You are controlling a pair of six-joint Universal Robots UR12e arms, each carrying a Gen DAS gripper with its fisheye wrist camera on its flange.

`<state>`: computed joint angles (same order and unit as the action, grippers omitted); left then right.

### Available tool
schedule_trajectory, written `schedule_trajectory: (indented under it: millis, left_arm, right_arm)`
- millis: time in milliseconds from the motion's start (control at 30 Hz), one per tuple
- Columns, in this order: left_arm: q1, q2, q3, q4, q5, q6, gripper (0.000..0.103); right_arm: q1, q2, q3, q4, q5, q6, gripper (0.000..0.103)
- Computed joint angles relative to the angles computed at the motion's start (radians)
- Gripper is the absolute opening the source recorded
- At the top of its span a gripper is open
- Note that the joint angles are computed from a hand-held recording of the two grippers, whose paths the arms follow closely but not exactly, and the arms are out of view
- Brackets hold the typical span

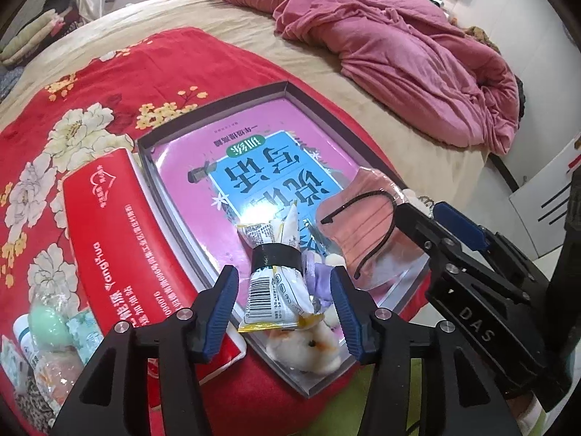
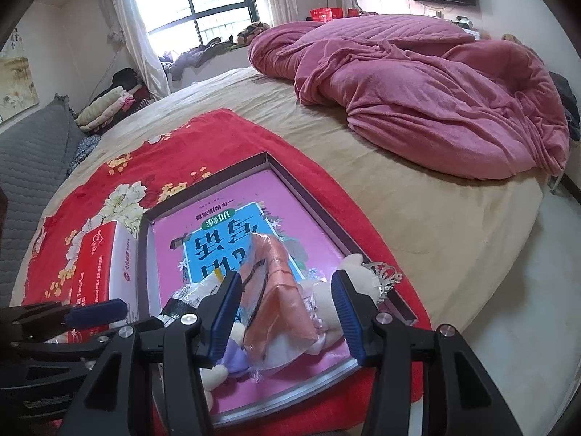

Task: Organize soft objects
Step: 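Lower both packets into the book box and open both grippers, then move both grippers back to the remaining pile of items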

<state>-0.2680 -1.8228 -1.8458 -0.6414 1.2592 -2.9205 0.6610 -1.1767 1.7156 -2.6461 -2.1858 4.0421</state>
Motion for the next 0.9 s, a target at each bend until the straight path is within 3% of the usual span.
schedule_trajectory:
  millis: [633,900]
  left_arm:
    - [0.017,0.033,-0.026,0.032,0.016,-0.005,0.072]
    - [0.027,0.047,-0.037,0.039,0.013,-0.007,0.073]
  right_arm:
    - [0.018,0.006,-0.029,0.032,-0.026,-0.015,0.055]
    - [0.023,0.009,-0.043,0.056,-0.031,-0.016,0.06]
